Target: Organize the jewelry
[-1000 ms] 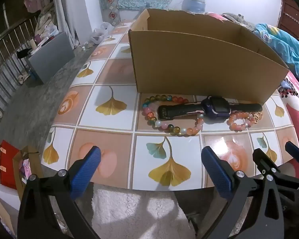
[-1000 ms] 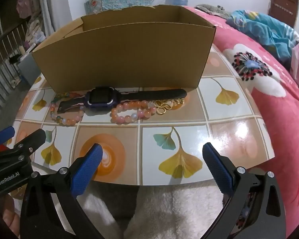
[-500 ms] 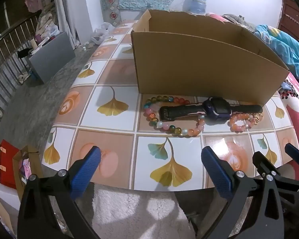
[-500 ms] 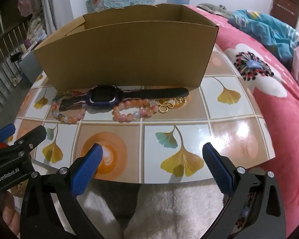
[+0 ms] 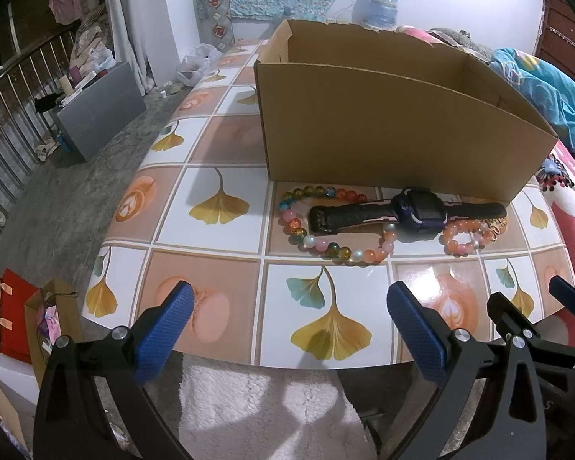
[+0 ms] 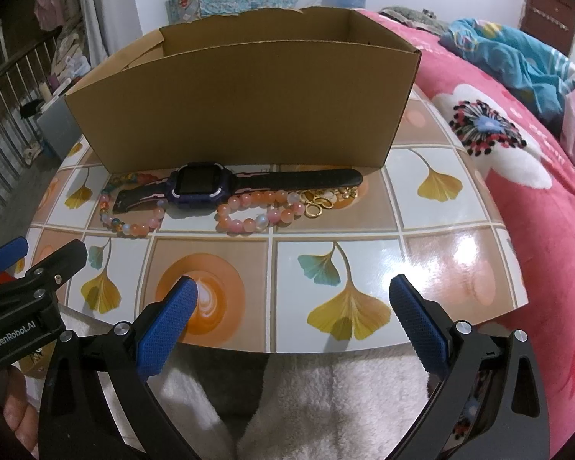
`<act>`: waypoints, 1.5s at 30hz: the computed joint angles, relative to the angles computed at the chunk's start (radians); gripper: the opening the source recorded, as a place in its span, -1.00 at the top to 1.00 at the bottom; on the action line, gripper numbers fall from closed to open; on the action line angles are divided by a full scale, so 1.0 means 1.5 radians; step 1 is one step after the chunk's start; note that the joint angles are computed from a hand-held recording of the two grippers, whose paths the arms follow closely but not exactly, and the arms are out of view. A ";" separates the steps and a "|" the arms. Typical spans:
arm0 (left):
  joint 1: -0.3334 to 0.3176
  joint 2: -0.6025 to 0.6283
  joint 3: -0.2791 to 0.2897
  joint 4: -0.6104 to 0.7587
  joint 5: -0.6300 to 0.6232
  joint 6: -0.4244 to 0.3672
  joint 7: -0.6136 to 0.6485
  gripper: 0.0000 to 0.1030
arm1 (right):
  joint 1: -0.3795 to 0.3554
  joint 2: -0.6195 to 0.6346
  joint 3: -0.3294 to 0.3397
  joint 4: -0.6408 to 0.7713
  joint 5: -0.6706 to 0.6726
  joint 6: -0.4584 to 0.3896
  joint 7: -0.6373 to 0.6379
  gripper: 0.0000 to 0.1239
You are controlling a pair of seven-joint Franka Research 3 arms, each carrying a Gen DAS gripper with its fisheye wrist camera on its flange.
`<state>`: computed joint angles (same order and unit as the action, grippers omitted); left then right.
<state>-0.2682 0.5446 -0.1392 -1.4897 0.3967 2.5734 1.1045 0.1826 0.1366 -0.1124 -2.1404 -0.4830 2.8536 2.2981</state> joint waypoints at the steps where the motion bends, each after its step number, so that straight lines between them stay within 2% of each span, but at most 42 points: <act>1: 0.000 0.000 0.000 0.000 0.000 0.000 0.000 -0.92 | 0.000 0.000 -0.001 0.000 -0.002 0.000 0.001 -0.55; 45: 0.003 -0.008 0.001 -0.006 0.001 0.002 0.002 -0.92 | -0.003 -0.006 0.005 -0.003 -0.020 -0.007 0.013 -0.55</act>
<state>-0.2637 0.5328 -0.1374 -1.4990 0.3987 2.5758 1.1070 0.1777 0.1271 -0.1055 -2.1442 -0.5123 2.8430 2.3174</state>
